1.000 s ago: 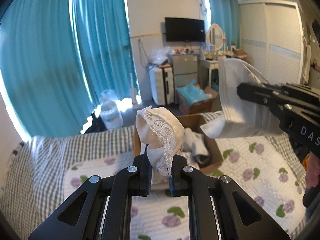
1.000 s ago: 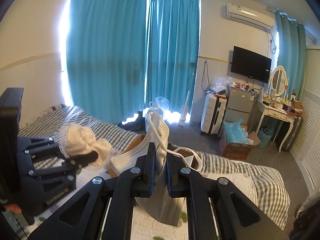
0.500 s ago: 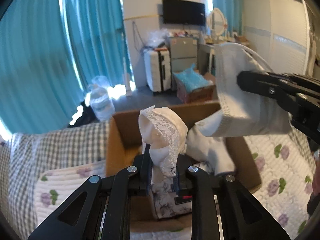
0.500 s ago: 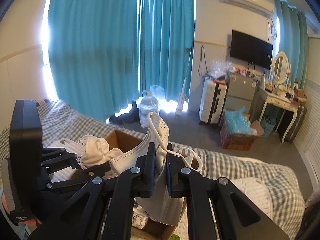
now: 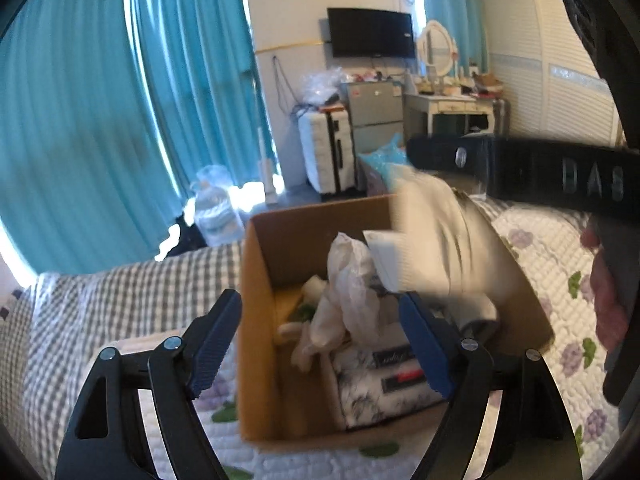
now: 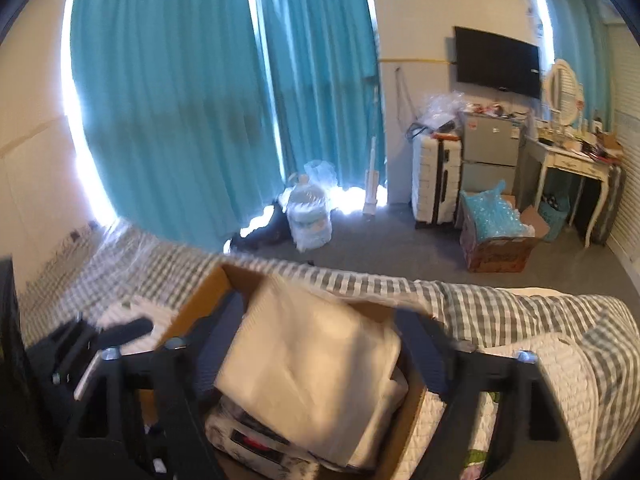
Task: Organize soft objects
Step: 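Carry the lace cloth and face mask into the box and release them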
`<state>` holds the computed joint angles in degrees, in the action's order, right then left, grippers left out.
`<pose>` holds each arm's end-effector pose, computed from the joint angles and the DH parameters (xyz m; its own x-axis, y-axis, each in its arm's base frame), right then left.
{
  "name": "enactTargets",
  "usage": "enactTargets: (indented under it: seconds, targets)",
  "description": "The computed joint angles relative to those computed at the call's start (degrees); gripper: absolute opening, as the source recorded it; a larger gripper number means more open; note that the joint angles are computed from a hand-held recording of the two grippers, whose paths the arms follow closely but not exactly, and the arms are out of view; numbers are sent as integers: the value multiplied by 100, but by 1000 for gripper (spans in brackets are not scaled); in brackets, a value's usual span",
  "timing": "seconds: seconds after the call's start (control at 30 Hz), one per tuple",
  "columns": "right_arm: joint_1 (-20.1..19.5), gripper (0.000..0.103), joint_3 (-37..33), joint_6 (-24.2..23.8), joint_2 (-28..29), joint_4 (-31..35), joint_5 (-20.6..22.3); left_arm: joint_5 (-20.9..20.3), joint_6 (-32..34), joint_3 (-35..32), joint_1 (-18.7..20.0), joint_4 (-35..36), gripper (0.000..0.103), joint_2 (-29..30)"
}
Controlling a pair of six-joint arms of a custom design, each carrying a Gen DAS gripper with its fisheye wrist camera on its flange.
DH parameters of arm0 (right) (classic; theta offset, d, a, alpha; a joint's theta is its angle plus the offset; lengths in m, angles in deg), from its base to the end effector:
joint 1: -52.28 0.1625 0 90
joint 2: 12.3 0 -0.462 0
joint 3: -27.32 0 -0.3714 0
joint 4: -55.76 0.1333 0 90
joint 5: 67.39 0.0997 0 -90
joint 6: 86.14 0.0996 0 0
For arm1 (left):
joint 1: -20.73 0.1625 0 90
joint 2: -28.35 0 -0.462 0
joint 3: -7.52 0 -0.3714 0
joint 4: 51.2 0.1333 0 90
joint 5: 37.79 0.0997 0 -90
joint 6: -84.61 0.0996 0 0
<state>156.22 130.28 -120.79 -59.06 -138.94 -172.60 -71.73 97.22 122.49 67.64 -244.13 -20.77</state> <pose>0.2633 -0.6159 0.2014 -0.7186 -0.4000 0.5688 -0.6907 0.5053 -0.5173 -0.2299 -0.5619 0.1887 -0.6124 0.1429 -0.7775 0.6955 0.5650 -0.4439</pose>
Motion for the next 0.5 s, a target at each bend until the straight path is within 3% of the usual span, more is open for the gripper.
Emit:
enactTargets:
  seconds: [0.2,0.5]
  targets:
    - [318,80,240,6,-257,-172,-363,291,-432,430,-336,308,82,-496]
    - [1173,82,1015,-26,-1389,-396,-834,1366,-820,1017,-1675,167,82,-1376]
